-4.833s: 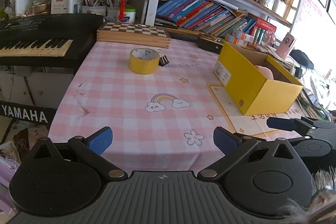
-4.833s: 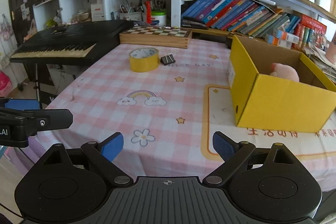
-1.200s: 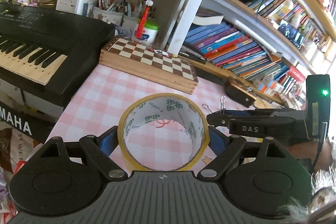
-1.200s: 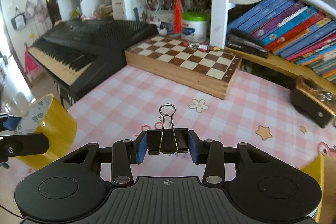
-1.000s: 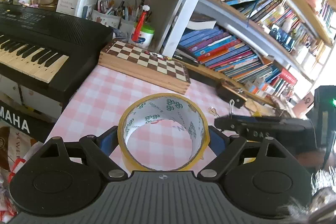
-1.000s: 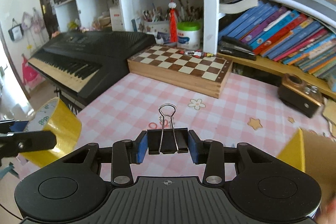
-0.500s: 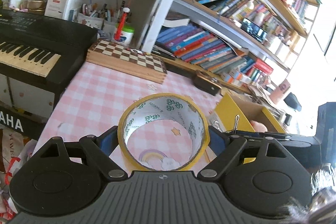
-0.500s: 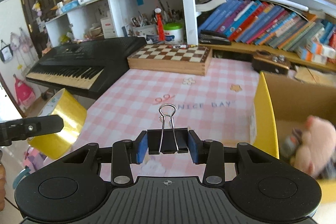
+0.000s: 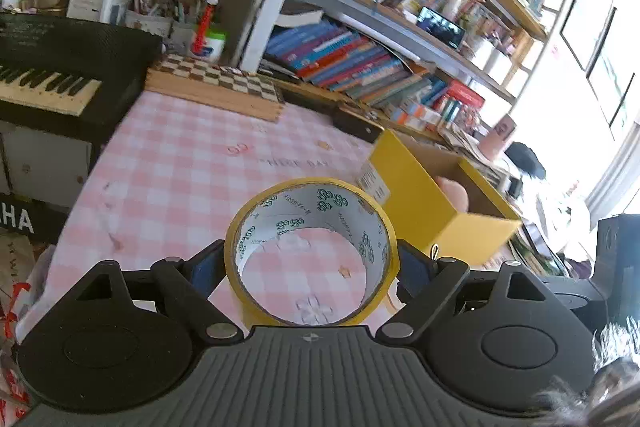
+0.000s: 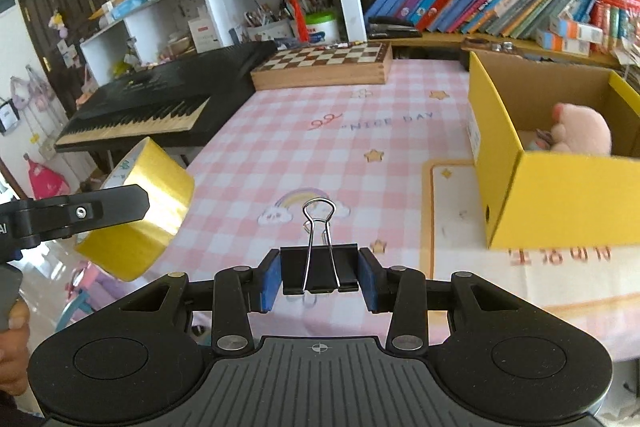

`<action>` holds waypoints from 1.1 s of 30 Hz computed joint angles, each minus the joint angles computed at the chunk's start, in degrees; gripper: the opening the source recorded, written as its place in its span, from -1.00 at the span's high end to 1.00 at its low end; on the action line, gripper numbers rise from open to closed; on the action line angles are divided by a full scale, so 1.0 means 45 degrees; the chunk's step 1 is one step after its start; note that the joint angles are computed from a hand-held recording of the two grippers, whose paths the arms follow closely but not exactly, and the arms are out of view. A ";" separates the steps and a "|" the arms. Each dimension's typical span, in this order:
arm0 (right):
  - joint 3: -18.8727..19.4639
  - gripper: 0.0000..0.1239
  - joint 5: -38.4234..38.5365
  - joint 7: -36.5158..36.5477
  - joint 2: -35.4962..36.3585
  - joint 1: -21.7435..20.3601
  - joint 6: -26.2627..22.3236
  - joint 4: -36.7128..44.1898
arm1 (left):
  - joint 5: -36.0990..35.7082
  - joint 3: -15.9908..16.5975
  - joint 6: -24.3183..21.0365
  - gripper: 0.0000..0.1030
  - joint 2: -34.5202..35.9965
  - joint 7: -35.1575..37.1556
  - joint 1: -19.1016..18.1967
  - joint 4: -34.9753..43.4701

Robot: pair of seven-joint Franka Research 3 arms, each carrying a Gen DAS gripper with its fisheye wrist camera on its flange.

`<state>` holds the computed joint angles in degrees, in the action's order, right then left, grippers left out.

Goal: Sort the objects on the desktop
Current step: 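Carry the tape roll and binder clip over the yellow box with both tools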

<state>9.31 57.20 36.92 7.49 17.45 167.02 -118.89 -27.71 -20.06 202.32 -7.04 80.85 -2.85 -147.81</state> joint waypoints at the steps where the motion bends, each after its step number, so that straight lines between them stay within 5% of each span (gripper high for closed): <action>1: 0.0027 0.37 0.0150 -0.0049 -0.0176 0.0006 0.0101 -0.0245 | 0.0404 0.0197 -0.0053 -0.66 -0.0108 -0.0329 -0.0194 -0.0161; 10: -0.0374 0.37 0.0155 0.1425 -0.1591 0.0499 0.1354 -0.2344 | 0.6084 0.2116 -0.0213 -0.66 -0.0217 -0.4239 -0.1377 -0.0635; 19: -0.0825 0.37 -0.2471 0.4738 -0.2698 0.0554 0.2585 -0.4124 | 1.2638 0.3404 -0.0110 -0.66 0.0843 -0.8716 -0.1717 0.0767; 26: -0.0447 0.36 -0.6286 0.8969 -0.3461 -0.0725 0.2927 -0.5368 | 1.7633 0.2779 0.0001 -0.66 0.2037 -1.2527 -0.0688 0.2646; 33: -0.0698 0.36 -0.8246 1.0855 -0.3854 -0.1274 0.2911 -0.5915 | 2.0430 0.1746 -0.0120 -0.66 0.3157 -1.4772 0.0118 0.4393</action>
